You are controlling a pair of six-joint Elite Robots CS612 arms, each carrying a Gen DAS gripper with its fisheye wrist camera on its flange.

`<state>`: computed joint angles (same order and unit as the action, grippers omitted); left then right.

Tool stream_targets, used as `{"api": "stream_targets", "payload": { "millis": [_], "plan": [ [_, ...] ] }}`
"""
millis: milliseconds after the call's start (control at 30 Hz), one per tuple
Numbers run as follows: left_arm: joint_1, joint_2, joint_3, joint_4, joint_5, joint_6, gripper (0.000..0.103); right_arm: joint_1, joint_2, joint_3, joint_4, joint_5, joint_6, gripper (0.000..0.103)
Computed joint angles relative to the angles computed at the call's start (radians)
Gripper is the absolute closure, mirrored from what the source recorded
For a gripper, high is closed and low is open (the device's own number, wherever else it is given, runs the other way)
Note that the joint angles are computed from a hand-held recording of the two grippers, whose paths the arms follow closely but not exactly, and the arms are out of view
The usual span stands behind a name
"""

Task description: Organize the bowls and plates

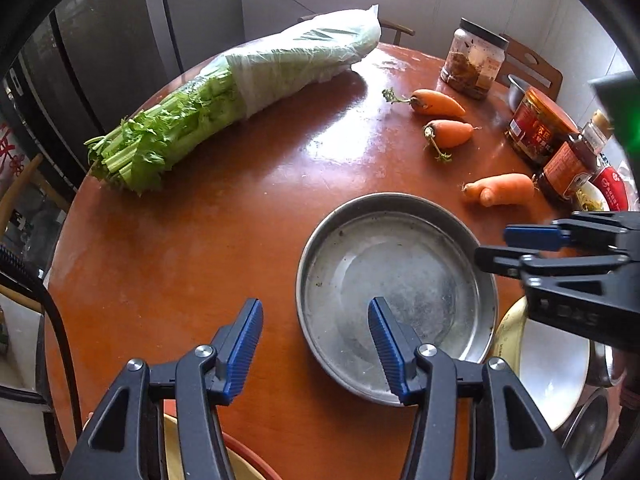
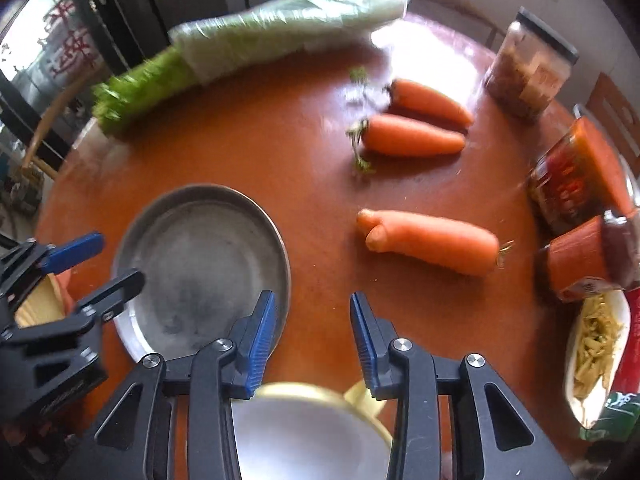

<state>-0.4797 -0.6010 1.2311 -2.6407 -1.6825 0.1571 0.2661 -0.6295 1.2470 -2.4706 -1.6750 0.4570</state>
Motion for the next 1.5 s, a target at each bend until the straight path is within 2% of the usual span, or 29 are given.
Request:
{"api": "stream_targets", "payload": {
  "millis": [33, 100, 200, 267, 367, 467, 600, 1000, 1200, 1267, 1500],
  "plan": [
    [-0.002, 0.002, -0.003, 0.006, 0.01, 0.002, 0.048, -0.001, 0.006, -0.006, 0.005, 0.007, -0.003, 0.068],
    [-0.004, 0.008, -0.011, 0.017, 0.013, 0.001, 0.049, -0.004, 0.015, -0.015, 0.014, 0.016, 0.007, 0.078],
    [-0.004, 0.017, -0.025, 0.061, 0.002, 0.004, 0.061, -0.001, 0.019, -0.017, 0.002, 0.02, -0.01, 0.091],
    [-0.006, 0.016, -0.018, 0.049, 0.005, 0.009, 0.066, -0.001, 0.019, -0.015, -0.011, 0.037, -0.008, 0.092],
    [-0.002, 0.012, -0.014, 0.057, -0.027, 0.004, 0.072, 0.001, 0.021, -0.016, -0.021, 0.051, 0.004, 0.092],
    [0.01, 0.011, -0.016, 0.063, -0.069, -0.018, 0.072, 0.003, 0.017, -0.009, -0.049, 0.045, 0.016, 0.093],
    [0.025, -0.005, 0.002, 0.037, -0.099, -0.033, 0.072, 0.003, 0.003, 0.008, -0.09, 0.076, 0.032, 0.093],
    [0.07, -0.095, 0.105, -0.149, -0.102, -0.065, 0.072, 0.051, -0.031, -0.013, -0.176, 0.05, -0.011, 0.092],
    [0.099, -0.139, 0.17, -0.231, -0.092, -0.086, 0.072, 0.087, -0.026, -0.048, -0.189, 0.034, -0.051, 0.092],
    [0.109, -0.152, 0.192, -0.255, -0.079, -0.089, 0.072, 0.097, -0.023, -0.059, -0.2, 0.049, -0.058, 0.092],
    [0.136, -0.186, 0.256, -0.303, -0.053, -0.088, 0.072, 0.137, -0.008, -0.097, -0.203, 0.049, -0.088, 0.092]
  ]
}}
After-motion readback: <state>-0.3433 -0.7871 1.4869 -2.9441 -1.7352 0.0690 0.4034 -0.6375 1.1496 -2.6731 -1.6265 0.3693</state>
